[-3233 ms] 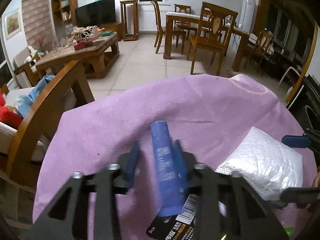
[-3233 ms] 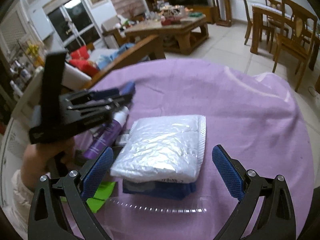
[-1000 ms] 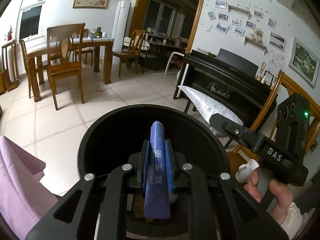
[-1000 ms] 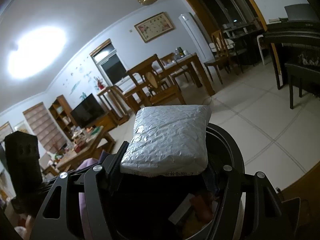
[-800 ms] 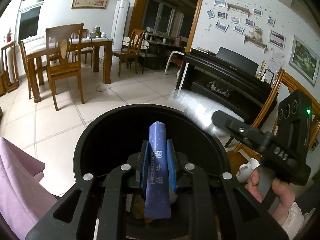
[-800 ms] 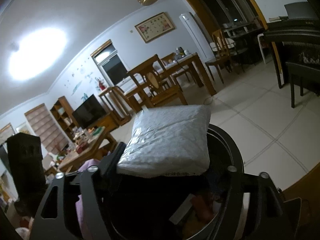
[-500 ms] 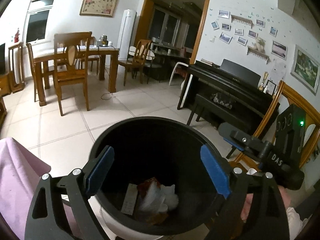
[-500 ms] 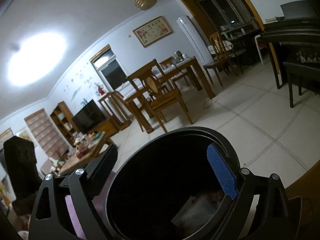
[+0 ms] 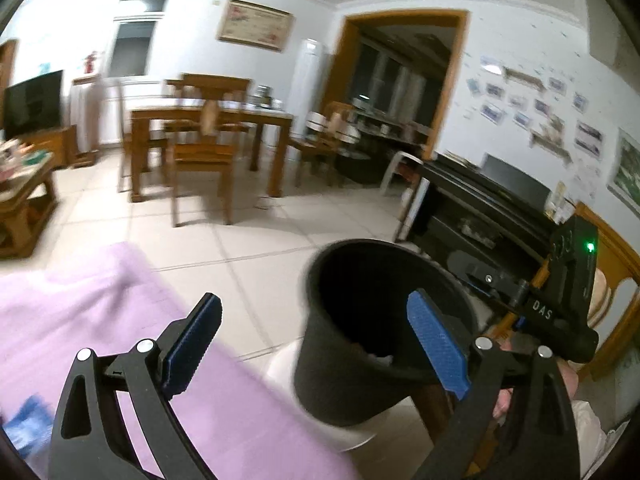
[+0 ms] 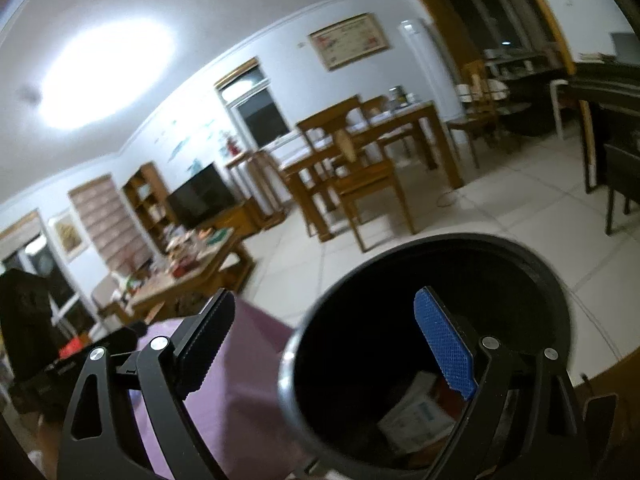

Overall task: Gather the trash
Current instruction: 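Grasp the purple spray bottle with the left tool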

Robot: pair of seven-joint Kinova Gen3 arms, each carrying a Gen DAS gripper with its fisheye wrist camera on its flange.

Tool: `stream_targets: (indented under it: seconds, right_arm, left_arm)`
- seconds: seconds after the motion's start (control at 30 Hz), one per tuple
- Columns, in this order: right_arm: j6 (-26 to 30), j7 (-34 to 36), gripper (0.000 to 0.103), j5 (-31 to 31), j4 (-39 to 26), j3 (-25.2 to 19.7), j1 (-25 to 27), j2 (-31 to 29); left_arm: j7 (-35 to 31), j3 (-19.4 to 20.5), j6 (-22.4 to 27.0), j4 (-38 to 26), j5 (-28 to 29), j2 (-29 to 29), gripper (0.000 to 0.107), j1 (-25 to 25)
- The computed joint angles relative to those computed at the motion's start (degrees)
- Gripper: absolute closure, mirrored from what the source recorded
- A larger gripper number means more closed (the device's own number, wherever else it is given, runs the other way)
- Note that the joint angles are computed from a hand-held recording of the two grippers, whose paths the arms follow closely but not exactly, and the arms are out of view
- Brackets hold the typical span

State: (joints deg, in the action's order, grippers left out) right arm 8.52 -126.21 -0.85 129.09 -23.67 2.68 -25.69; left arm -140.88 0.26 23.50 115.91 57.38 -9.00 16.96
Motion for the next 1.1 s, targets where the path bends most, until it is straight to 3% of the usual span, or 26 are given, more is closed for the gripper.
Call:
stream_targets:
  seconds: [0.17,0.23,0.33,0.47,0.5,0.63,0.7,0.8,0.93,1.0,1.1]
  right_arm:
    - [1.9,-9.5,0.013,9.5,-7.0,-11.3,0.8,7.2]
    - [3.2,-11.7,0.013,14.2,-10.5,-14.3,-1.3,11.6]
    - [7.0,-15.5,0.013,21.0,-16.9,-14.8,-8.6,19.5]
    - [12.3,-12.7,0.009,22.4,-26.7,-13.8,-19.2,30.1]
    - [13.8,-12.5,0.005,23.8,-29.4,-14.1,-21.6,32.7]
    - [22.8,-14.3,0.005,32.8,-40.0,-16.1,-29.4,41.8]
    - [27.5,-13.3,0.005,34.5,-44.9,-15.2,-33.8,45.3]
    - [34.5,-11.7,0.005,36.2,-50.2,-15.3,-37.7,49.2]
    - [41.2,-13.8,0.005,43.0,-53.2,-18.3,-39.1,52.6]
    - [42.3,-16.6,0.005,46.1,-53.8,-21.5,-37.9,53.9]
    - [45.1,-19.8,0.005,51.7,-54.2,-29.5,-34.1,56.5]
  left_arm:
    - [1.7,-8.1,5.0,3.7,-2.0,-6.7,0.014,-5.1]
    - [3.7,-11.0,6.4,4.9,-5.6,-9.2,0.014,-8.6]
    - [7.9,-14.8,8.9,5.0,-11.5,-10.7,0.014,-13.2]
    - [13.0,-18.1,14.0,2.4,-18.5,-7.7,0.015,-19.4]
    - [13.3,-18.5,14.9,1.7,-19.1,-6.6,0.015,-20.2]
    - [12.2,-18.6,19.1,-1.6,-19.5,-0.7,0.016,-23.4]
    - [10.3,-18.3,21.0,-2.4,-18.6,1.4,0.030,-24.8]
    - [8.9,-17.0,22.3,-3.2,-18.3,3.7,0.041,-26.9]
    - [6.4,-15.1,23.2,-3.3,-18.1,5.4,0.060,-30.0]
    - [5.9,-13.6,22.3,-2.4,-18.6,5.0,0.071,-31.2]
    - [5.8,-12.0,21.0,-1.5,-19.2,4.1,0.079,-32.6]
